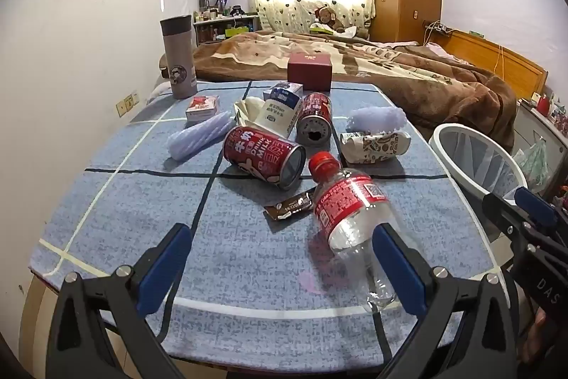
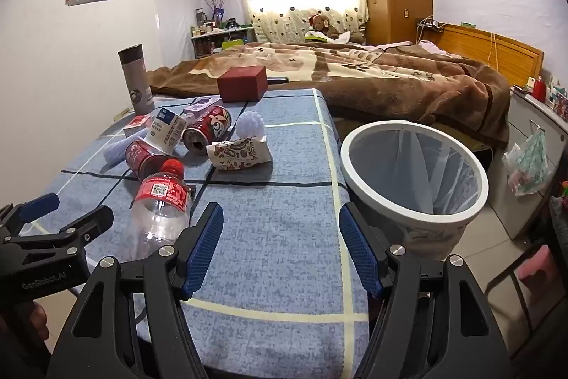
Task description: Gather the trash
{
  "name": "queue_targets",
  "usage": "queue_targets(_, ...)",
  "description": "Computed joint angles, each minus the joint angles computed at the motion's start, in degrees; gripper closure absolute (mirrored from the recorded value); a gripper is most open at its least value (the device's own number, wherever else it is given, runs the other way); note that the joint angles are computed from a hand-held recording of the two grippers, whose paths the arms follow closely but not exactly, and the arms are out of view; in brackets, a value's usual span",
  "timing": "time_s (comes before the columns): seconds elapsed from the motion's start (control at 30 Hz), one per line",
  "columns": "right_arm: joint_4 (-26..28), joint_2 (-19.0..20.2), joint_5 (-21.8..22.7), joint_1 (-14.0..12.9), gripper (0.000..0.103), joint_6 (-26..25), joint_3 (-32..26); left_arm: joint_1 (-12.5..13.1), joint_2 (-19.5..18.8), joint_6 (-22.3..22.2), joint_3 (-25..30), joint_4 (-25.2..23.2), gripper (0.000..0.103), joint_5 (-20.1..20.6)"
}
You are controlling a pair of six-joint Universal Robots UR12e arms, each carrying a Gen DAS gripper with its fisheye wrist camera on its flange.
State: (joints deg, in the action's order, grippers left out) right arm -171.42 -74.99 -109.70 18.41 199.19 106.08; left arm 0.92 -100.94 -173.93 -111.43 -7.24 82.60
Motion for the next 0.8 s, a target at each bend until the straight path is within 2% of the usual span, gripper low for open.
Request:
queue_targets(0.2,-1.12,0.09,0.29,-0.21,0.034,-0.02,0.17,0.10,0.19,0.43,-0.33,1.71,0.000,0.31)
queue_targets(0.8,-1.84,0.37,-1.15,0.43,0.034,-0.53,-0.19,0.25,0.58,-0.30,-0.49,1.42,0.000,0.29)
